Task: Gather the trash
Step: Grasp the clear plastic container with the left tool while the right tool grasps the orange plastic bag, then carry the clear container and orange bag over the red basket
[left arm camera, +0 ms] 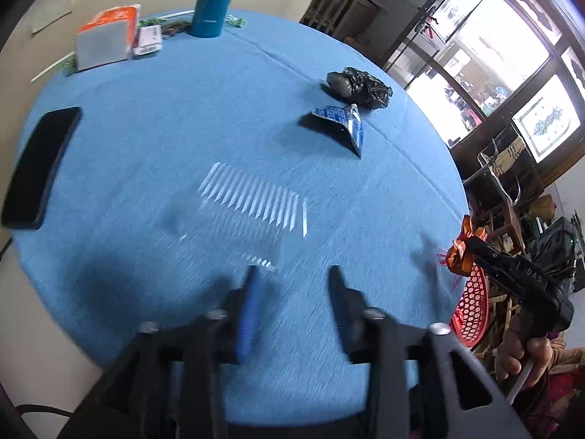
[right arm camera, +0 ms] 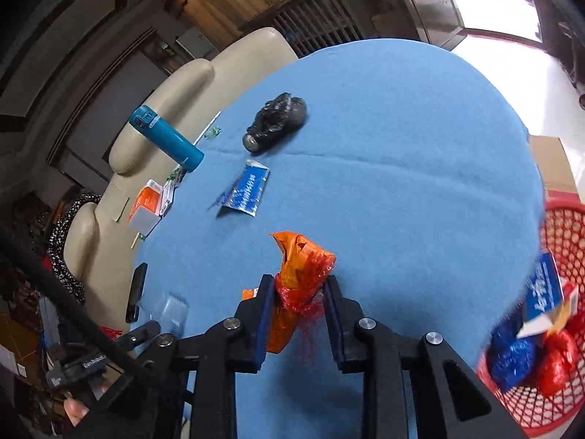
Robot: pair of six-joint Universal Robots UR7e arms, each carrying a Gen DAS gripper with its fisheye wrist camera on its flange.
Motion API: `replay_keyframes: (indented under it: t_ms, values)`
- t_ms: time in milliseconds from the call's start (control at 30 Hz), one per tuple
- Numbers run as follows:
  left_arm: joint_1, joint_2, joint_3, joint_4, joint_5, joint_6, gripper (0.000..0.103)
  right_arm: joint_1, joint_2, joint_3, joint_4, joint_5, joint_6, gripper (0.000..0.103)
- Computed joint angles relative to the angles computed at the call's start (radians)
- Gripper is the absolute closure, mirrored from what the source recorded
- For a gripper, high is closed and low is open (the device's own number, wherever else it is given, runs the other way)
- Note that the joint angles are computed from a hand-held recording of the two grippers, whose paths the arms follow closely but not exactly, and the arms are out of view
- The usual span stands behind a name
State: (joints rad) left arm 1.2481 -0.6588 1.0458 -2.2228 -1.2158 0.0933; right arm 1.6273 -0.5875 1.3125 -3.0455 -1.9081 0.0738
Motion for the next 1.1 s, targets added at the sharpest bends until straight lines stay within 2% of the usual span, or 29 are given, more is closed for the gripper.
replay_keyframes:
  t_ms: [33,67,133,233,400,467,667,733,933,1100]
  values:
    - [-0.005,-0.012,0.016,-0.02,0.018,0.01,0.055,-0.003,-0.004,0.013,-0.008,0.011,0.003,0.074]
    - [-0.011,-0.018,0.025,-0.042,0.04,0.023,0.048,-0.007,-0.007,0.024,-0.016,0.02,0.007,0.074]
    - [-0.027,-0.023,0.042,-0.133,0.104,0.059,0.025,-0.012,-0.011,0.037,-0.024,0.032,0.015,0.074]
    - [-0.041,0.007,0.017,-0.224,0.156,0.134,0.014,-0.016,-0.008,0.043,-0.013,0.047,0.023,0.074]
    - [-0.039,0.126,-0.137,-0.1,0.235,0.19,0.013,-0.011,-0.001,0.048,-0.002,0.042,0.007,0.074]
    - [-0.037,0.152,-0.158,-0.075,0.258,0.184,0.013,-0.004,0.004,0.045,-0.005,0.028,-0.01,0.074]
    - [-0.027,0.149,-0.116,-0.132,0.232,0.192,0.013,-0.01,0.004,0.048,-0.005,0.034,-0.005,0.074]
    - [-0.024,0.145,-0.109,-0.16,0.217,0.199,0.019,-0.01,0.002,0.052,-0.007,0.034,-0.003,0.074]
    - [-0.036,0.138,-0.079,-0.246,0.215,0.236,0.02,-0.002,-0.006,0.071,-0.053,0.013,-0.025,0.074]
    - [-0.061,0.115,-0.039,-0.271,0.203,0.232,0.02,0.007,-0.021,0.095,-0.112,-0.009,-0.051,0.074]
